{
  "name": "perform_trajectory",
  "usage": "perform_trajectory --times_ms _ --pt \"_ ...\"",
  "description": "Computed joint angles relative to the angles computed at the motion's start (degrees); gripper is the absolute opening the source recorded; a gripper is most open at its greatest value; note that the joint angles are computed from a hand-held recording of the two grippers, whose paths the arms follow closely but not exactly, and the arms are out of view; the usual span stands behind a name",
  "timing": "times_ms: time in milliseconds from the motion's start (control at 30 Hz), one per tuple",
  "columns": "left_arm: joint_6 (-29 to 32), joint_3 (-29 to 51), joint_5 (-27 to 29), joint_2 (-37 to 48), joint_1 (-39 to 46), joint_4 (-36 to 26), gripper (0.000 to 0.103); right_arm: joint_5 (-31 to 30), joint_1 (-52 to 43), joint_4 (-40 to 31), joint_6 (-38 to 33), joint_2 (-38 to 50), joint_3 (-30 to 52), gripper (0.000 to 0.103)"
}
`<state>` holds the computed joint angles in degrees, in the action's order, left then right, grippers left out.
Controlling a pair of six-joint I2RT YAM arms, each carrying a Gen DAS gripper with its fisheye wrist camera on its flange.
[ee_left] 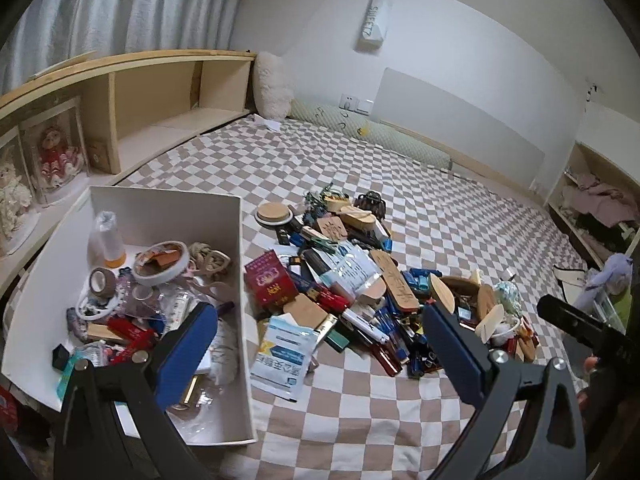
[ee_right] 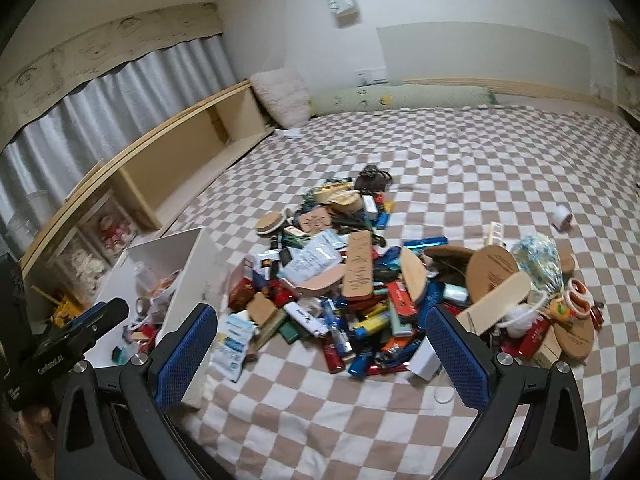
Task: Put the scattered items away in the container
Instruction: 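Move both open tools away from the box toward the item pile, then grasp the white J-KING lighter with left tool while right grasps white square charger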
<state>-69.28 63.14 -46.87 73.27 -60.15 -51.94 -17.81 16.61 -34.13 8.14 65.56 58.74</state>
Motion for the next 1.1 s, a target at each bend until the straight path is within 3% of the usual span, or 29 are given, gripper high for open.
perform_trajectory --times_ms 300,733,967,1033,1100 --pt "2.95 1.62 -0.73 10.39 -0.02 5.28 0.103 -0.3 -4.51 4.81 -0.95 1.33 -6.09 0.103" --pt "13.94 1.24 6.93 21.14 3.32 21.25 0.103 2.87 -10.06 12.2 -1.16 9.94 -10.8 0.103" --pt "15.52 -1.61 11.71 24.48 6.25 27.85 0.101 -0.86 -16.15 17.17 1.58 14.34 -12.66 0.103" --pt "15.57 -2.09 11.45 25.74 6.46 29.33 0.09 -1.86 -17.66 17.33 1.91 15.97 -12.39 0.103" --pt "14.61 -2.7 11.55 26.59 6.74 30.68 0.087 -2.73 -18.85 14.12 0.89 18.84 -9.91 0.103"
